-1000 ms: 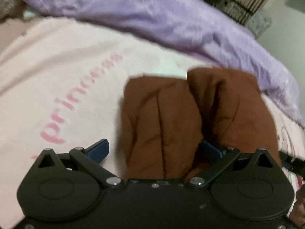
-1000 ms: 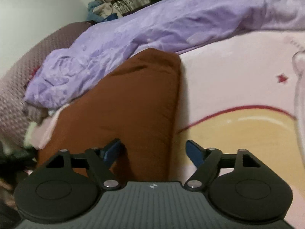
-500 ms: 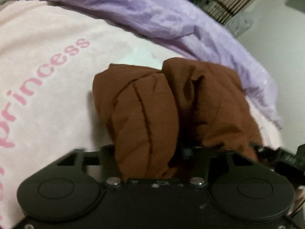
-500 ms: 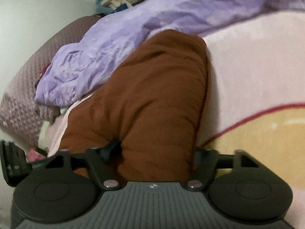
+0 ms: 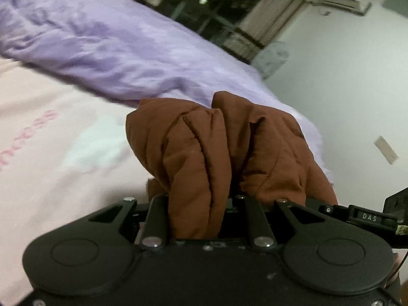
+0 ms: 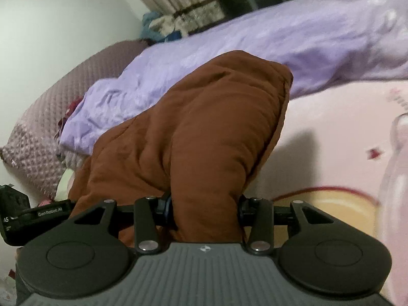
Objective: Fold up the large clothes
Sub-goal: 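Grasp the jacket bundle with both grippers and lift it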
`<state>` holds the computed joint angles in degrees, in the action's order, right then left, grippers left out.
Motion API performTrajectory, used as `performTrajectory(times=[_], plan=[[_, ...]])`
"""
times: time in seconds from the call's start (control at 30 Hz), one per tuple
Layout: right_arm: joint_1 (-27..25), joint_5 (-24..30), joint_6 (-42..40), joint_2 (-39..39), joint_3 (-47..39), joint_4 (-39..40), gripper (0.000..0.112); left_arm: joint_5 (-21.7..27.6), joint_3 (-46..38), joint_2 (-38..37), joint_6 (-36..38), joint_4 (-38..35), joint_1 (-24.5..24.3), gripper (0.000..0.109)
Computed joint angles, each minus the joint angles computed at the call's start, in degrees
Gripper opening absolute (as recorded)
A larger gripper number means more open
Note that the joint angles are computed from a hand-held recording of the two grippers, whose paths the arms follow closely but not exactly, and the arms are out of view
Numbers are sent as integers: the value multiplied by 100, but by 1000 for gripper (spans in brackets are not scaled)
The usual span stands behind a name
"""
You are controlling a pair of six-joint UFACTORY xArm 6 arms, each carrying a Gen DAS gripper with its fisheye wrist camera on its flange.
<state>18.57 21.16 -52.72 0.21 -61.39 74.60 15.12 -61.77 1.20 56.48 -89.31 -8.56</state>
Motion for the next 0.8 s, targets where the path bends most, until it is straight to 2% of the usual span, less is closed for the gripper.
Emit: performTrajectory(times=[0.17,0.37,0.47,0.63,0.7,0.73,0.77,0.8], plan=[[-650,14,-53,-887,737,-185,51,-113,-409,232,91,-107,-717,17],[-1577,221,-130,-1485,1327,-329,51,37,-1170,967,-304,92,-1299,18],[-1927,319,-376,-1468,1448,-174,52,69,-1579,1460,-567,217,-1507,18],[-2409,559,-884,-916,1406,275,56,120,-2105,2252,-1366,947,-1706,20],[-2510,645,-1131,-547,1306,578,65,222,-2372,2661,-1937,1439,-1683,24],[-2570,683,-1272,-308,1220,745,70,301,-2500,2863,-2341,1784,-1643,33],[-2615,728,-1404,-108,1149,895,84,444,-2518,2921,-2659,2002,-1560,48],[-2664,793,-1558,111,1048,1042,98,546,-2577,3004,-3001,2095,-1490,53]])
